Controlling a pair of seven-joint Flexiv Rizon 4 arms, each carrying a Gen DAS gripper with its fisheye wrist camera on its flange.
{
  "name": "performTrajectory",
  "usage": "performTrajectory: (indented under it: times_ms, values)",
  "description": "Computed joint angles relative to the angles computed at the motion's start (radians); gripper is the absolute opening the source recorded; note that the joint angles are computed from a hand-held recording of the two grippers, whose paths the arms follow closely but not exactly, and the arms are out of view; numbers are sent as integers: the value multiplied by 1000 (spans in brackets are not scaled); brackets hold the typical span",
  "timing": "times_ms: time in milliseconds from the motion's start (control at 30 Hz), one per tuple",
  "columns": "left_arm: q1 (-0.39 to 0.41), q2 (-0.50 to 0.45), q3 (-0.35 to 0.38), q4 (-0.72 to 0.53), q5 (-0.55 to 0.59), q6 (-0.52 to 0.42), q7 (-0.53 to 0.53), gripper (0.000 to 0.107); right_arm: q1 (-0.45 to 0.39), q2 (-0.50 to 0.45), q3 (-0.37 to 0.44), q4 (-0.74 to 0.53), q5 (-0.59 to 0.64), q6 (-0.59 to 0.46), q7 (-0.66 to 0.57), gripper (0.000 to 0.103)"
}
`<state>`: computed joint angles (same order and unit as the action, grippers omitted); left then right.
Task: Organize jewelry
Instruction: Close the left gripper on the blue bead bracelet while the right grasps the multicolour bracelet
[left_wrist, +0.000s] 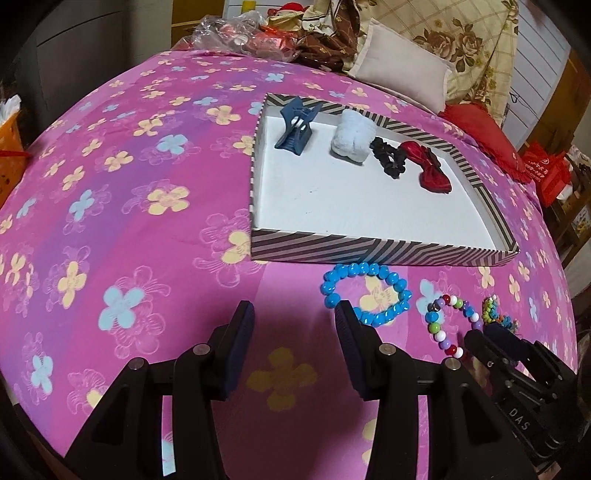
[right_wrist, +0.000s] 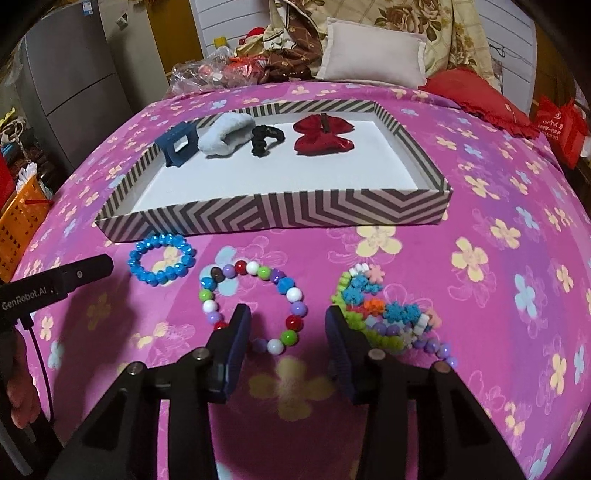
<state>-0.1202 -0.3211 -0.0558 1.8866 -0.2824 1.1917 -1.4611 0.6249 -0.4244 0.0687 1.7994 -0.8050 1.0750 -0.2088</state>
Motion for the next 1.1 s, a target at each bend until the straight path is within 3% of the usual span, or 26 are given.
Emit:
performTrajectory:
  times_ms: [467,700,733,767,833,1100]
  values:
    - [-12,-53,-1,-56,17,-31,-24,35,9,-10,-16,-7,-59,-14,12,44]
    - [-44,-79,30,-96,94,-24,-70,35,3,-2,-23,10,-115,-17,47,16]
    - [-49,-82,33,-100,107,-17,-76,31,0,-1,-22,11,-116,-18,47,12]
    - [-49,-82,32,-97,113,-5,-75,17,-2,-1,-20,11,-117,-17,45,12]
    - [-29,-81,4,-84,90,10,-43,0,-7,0,-17,14,-118,-8,47,11]
    - [43,-18,-98,15,-108,61,144,0,-10,34,-19,25,-156,35,72,9]
